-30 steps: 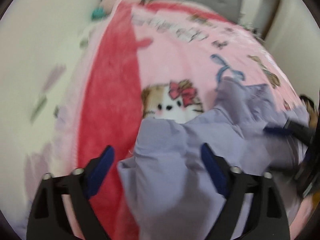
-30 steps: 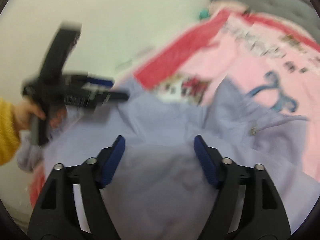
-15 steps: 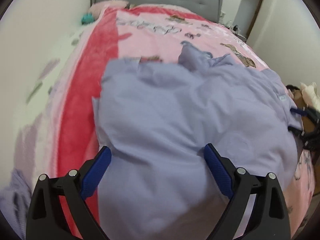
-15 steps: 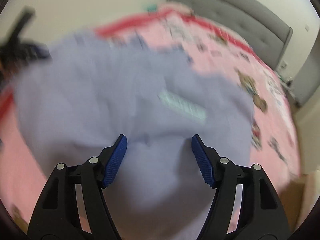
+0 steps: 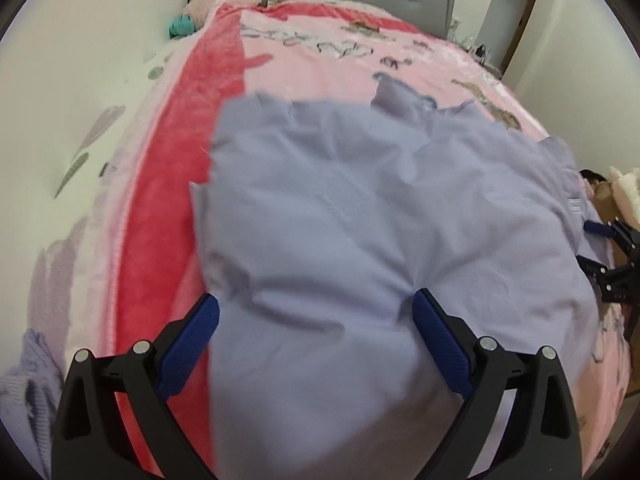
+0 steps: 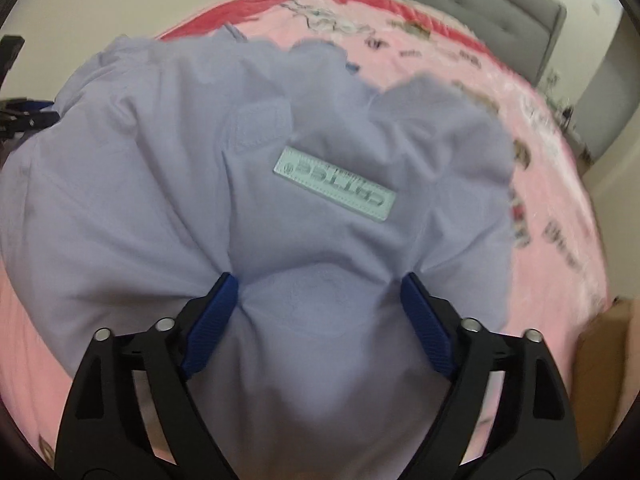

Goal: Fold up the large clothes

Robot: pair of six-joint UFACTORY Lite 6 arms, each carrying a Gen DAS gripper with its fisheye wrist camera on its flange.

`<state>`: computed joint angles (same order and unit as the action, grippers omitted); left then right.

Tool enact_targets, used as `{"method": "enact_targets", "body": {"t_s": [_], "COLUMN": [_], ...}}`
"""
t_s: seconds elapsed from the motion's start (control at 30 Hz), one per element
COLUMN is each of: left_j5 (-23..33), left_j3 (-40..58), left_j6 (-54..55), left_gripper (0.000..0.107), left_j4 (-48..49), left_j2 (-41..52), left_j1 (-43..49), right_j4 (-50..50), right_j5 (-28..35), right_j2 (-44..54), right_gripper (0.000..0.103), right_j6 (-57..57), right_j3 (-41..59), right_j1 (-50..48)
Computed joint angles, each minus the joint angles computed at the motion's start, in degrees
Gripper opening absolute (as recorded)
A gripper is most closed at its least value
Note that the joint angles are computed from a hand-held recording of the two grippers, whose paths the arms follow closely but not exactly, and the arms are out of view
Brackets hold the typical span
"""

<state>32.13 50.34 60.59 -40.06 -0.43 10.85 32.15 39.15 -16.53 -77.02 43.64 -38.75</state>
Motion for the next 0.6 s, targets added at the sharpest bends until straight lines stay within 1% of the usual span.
{"method": "enact_targets", "body": {"t_s": [0.03,0.07,0.1,0.13,0.2,0.3,0.33,0.4,0.43,0.47,0.57,0.6], "left_j5": [1.81,3.14,5.43,7.97,16.05,24.42,25.04,26.87,28.41,29.89,32.83,33.75], "left_j3": [0.57,1.43,3.72,6.08,14.87,26.18,28.23,33.49,36.96,40.41,47.24,48.99], "left_j6": [1.25,1.72,1.56,0.72,-3.74,-9.89,-10.99,-13.44,-14.58,-15.70,-17.73,-18.26], "left_gripper": [0.096,0.096,0.096,0.096,0.096,0.096,0.096,0.096,0.096,0.097,0.099,0.099], "left_j4": [-0.22,0.12,1.12,2.41,5.96,8.11,8.56,9.26,9.77,10.86,13.38,13.99], "left_j2": [-0.60,-0.50,1.34,3.57,12.81,24.12,26.08,30.66,33.46,36.15,41.49,42.83], "left_j1": [2.34,4.24,6.46,7.59,9.17,8.92,8.55,7.42,6.63,5.74,3.86,3.27], "right_j4": [2.09,4.60,5.81,6.51,5.90,4.87,5.07,5.86,4.84,3.78,-0.43,-0.70], "right_j5": [2.10,5.24,6.96,8.25,8.91,7.42,7.13,9.14,10.48,11.30,20.37,22.31], "right_j2": [-0.82,-1.73,-1.89,-1.11,2.33,10.94,13.00,19.47,24.09,26.71,39.35,42.21], "right_gripper": [0.085,0.091,0.095,0.095,0.095,0.095,0.095,0.095,0.095,0.095,0.095,0.095], "right_j6": [-3.19,-7.33,-9.47,-11.06,-10.49,-5.42,-4.67,-4.26,-2.22,-0.61,8.12,9.71], "right_j3": [0.66,1.24,2.05,3.59,6.98,13.30,14.48,18.78,22.37,24.31,36.53,39.27], "right_j1": [-1.70,-4.44,-6.32,-8.64,-10.70,-13.00,-13.79,-15.60,-15.68,-15.25,-14.93,-15.31]}}
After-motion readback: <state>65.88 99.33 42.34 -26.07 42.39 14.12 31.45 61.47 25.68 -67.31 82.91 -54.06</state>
